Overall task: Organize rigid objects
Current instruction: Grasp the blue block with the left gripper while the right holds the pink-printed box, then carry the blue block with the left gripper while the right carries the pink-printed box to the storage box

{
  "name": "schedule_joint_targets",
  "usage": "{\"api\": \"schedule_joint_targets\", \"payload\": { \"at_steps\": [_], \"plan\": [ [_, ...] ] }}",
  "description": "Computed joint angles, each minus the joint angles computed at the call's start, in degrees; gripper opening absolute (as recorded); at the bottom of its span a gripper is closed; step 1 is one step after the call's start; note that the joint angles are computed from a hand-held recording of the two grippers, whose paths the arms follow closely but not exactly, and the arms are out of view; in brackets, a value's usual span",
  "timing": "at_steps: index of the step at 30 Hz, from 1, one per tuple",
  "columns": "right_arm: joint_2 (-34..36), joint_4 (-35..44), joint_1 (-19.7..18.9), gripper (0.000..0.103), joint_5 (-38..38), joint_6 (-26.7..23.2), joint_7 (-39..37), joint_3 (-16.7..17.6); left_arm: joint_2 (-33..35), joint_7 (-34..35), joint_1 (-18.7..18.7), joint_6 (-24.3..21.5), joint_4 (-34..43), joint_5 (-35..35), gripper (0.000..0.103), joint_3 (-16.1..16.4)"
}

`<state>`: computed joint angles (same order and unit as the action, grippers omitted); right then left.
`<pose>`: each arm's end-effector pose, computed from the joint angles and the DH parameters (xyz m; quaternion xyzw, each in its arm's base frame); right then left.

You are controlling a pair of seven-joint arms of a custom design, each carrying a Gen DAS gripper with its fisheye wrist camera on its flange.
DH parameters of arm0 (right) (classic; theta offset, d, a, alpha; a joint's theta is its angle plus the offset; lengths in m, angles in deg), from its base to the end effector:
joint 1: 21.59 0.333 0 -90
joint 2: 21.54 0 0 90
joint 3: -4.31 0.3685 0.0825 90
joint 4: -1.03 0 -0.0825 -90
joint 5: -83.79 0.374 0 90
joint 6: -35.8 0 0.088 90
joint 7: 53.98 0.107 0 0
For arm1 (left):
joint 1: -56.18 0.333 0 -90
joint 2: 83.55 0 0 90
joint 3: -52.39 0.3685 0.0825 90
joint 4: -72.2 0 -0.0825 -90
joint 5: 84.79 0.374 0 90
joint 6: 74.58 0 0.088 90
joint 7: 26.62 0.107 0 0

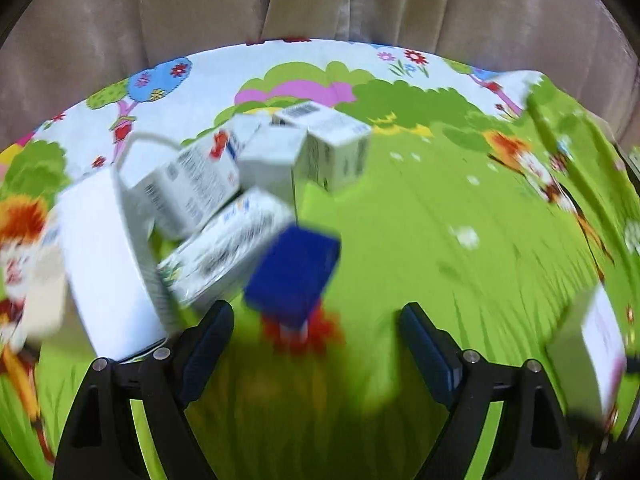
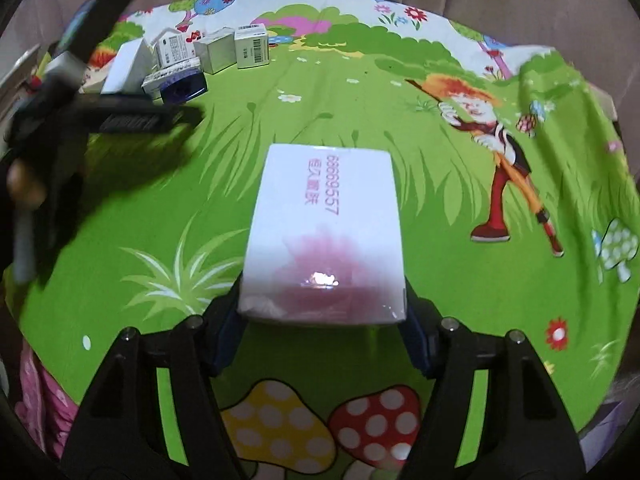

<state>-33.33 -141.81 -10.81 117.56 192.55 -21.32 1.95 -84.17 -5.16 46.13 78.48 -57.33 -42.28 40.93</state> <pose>0.4614 0.0459 0.4638 -0.8622 0.4257 -0.1368 0.2383 0.4953 -0.2173 0.4637 -0.7446 0.5960 -0.1947 0.2291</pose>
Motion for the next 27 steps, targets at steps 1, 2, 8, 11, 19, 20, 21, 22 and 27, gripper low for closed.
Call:
{"api": "schedule_joint_targets", "payload": {
  "at_steps": [1,2,8,11,19,20,21,22,27],
  "plan": [
    [0.27,0.42,0.28,0.071,1.34,-0.79,-0.71,-0.59,0.73,0.69,0.23,1.15,0.53,-0.09,0.080,0.25],
    [0.60,0.62,0.65,0.071,2.94,-0.65,-1.91,-0.94,1.30,0.85,0.31,1.83,1.06,0.77,0.073,0.40],
    [0.41,-0.20,1.43,0.077,8.81,1.05,-7.51,-1.43,-2.61,-5.28,0.24,9.99,-4.42,4.27,0.028,-0.26],
    [0.88,-0.26,1.59,0.088,11.35,2.22,-9.05,-1.41,-7.43,-9.89,0.63,13.22,-10.45,4.43,0.028,-2.05],
    [2.62,1.50,0.61,0.094,9.82,1.56,-7.67,0.10,-11.62,-8.17,-0.81,1.54,-11.77,5.09,0.040,-6.97],
    [2.84,1.75,0.47,0.094,9.14,1.46,-6.97,0.30,-11.24,-8.63,-0.83,0.68,-11.28,5.51,0.043,-7.09],
    [2.95,1.87,0.42,0.094,8.85,1.44,-6.56,0.38,-10.92,-9.07,-0.89,0.38,-11.01,5.85,0.048,-6.97],
    [3.00,1.84,0.53,0.094,9.24,1.61,-6.88,0.31,-10.85,-9.47,-0.98,0.58,-11.05,5.98,0.051,-6.68],
    [3.03,1.41,1.82,0.085,15.10,3.68,-11.61,-0.26,-10.73,-10.53,-1.23,0.35,-10.98,6.37,0.051,-6.33]
  ]
}}
